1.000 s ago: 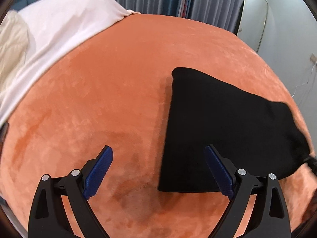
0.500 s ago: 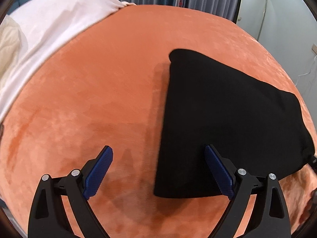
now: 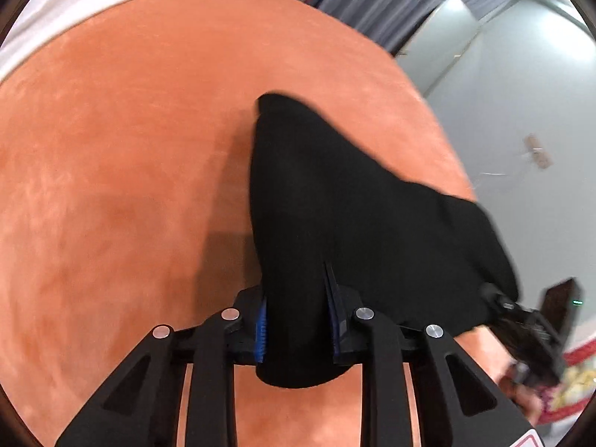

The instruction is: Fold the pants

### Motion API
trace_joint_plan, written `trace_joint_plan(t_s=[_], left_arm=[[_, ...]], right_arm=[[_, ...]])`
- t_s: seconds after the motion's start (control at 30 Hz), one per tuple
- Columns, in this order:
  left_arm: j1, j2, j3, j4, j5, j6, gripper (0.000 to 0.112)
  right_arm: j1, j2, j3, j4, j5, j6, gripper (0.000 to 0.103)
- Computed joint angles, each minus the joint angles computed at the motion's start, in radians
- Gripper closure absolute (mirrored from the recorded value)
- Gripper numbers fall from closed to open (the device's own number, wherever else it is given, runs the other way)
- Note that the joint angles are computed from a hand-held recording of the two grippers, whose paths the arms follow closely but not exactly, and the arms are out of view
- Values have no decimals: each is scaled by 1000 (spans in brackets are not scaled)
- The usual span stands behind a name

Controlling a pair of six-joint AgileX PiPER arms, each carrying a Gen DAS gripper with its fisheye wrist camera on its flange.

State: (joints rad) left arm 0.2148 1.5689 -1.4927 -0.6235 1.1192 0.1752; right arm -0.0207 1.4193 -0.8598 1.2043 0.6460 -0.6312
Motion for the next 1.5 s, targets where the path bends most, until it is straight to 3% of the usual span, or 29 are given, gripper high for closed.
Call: trace_joint_plan(t_s=[0.1, 0.17, 0.2, 0.27, 0.37, 0.43, 0.47, 0.5, 0.53, 0.6, 0.63, 0.7, 0.77, 0.87, 0.97, 1.03, 1.1, 1.2, 1.3, 1.4, 1.47, 1.5], left_arm=[[-3, -51, 84, -9, 26, 37, 88], [-78, -60, 140, 109, -45, -25, 75], [-101, -74, 173, 158, -90, -60, 59], [-79, -102, 197, 141, -99, -71, 56], [-45, -161, 146, 225, -82, -142, 54], [-94, -202, 99, 365, -123, -225, 36], [-123, -204, 71, 415, -129, -259, 33], [-160, -198, 42, 452, -135, -282, 31], [-186, -186, 15, 465, -133, -288, 31], [-285, -124, -74, 515, -106, -333, 31], [-331, -85, -118, 534, -96, -345, 30], [-407, -32, -168, 588, -80, -387, 29], [-468, 26, -199, 613, -70, -400, 28], [-500, 75, -216, 590, -57, -402, 28], [-517, 65, -131, 565, -137, -404, 22], [-561, 92, -135, 654, -146, -454, 22], [-616, 91, -115, 768, -150, -505, 21], [-663, 77, -58, 881, -194, -543, 21], [-672, 53, 15, 938, -270, -597, 20], [-701, 34, 71, 1014, -320, -686, 19], [-702, 40, 69, 1017, -333, -688, 19], [-688, 34, 71, 976, -342, -643, 20]], right_arm=[[-70, -47, 74, -8, 67, -33, 69], [-72, 9, 125, 3, 40, -87, 61], [-88, 28, 150, 57, 49, -147, 54], [-158, -2, 212, 160, 112, -237, 48], [-168, -185, 260, 72, 23, -170, 43], [-113, -269, 247, -56, -66, -59, 43], [-69, -296, 224, -129, -110, 9, 41], [-42, -290, 201, -161, -127, 43, 35], [11, -265, 159, -211, -166, 98, 17], [66, -209, 113, -263, -235, 133, 12], [96, -165, 78, -314, -262, 170, 13], [118, -23, -16, -306, -277, 158, 29], [93, 76, -76, -213, -196, 82, 76], [64, 82, -83, 26, -51, -133, 99], [92, 40, -70, 106, 11, -319, 99], [99, 101, -117, 52, 75, -311, 99], [83, 122, -123, 24, 52, -295, 98], [-55, 121, -113, 102, 88, -324, 93], [-119, 104, -150, -16, 58, -215, 92], [-150, 124, -184, 14, 179, -289, 92], [-77, 205, -237, -121, 141, -243, 84], [-37, 248, -241, -221, 63, -185, 88]])
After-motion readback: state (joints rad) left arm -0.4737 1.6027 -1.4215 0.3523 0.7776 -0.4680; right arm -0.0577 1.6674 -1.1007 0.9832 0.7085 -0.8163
